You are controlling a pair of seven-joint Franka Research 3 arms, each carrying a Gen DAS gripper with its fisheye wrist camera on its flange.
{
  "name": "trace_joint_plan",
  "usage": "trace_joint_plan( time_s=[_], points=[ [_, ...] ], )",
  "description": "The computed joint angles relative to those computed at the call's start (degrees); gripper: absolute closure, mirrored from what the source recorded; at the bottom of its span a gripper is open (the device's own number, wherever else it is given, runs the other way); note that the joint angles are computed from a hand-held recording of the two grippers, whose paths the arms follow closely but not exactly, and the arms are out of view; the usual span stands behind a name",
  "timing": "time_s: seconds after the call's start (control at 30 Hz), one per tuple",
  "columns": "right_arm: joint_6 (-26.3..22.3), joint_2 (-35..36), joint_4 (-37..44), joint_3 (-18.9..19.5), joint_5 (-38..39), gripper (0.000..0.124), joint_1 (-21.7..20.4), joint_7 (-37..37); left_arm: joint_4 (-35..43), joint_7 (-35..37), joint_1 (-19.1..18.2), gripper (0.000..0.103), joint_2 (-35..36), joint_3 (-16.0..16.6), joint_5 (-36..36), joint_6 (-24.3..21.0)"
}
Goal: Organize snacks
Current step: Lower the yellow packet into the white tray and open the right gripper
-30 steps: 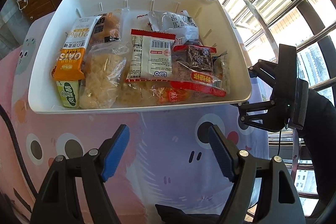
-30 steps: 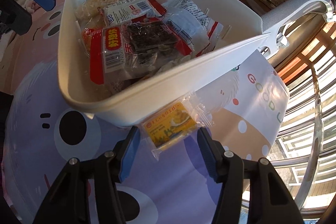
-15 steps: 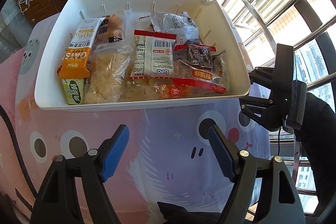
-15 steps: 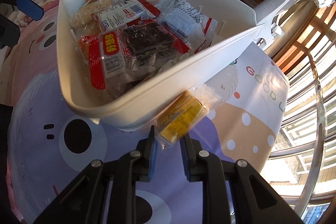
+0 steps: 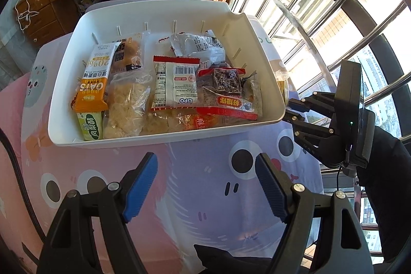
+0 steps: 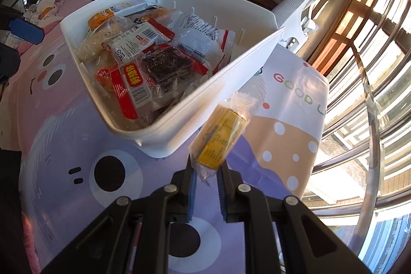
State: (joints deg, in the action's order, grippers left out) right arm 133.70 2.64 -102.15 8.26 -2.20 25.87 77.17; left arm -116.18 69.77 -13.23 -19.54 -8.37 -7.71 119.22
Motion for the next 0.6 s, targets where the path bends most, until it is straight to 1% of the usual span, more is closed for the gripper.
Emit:
trace_joint_plan(
  time_s=[0.23, 0.37, 0.5, 0.6],
  points=[
    [-1.42, -1.47, 1.93, 0.24, -5.56, 0.11, 0.45, 9.39, -1.0, 1.62, -0.26, 0.025, -2.57, 0.59, -0.52, 1.49],
    [-3.01, -1.54, 4.21, 0.86, -10.32, 0.109, 1.11, 14.22, -2.53, 1.99, -0.26, 0.024, -5.05, 1.02, -0.36, 2.3],
    [-3.47, -1.77, 5.72, 1.66, -12.07, 0.109, 2.11, 17.52, -3.64, 2.51, -0.29, 0.023, -7.72, 1.55, 0.17, 2.09],
    [-4.34, -0.08, 8.78, 2.21, -13.12, 0.109, 3.27, 19.14, -4.67, 3.14, -0.27, 0.021, -10.32, 2.19, 0.66, 1.29]
  ],
)
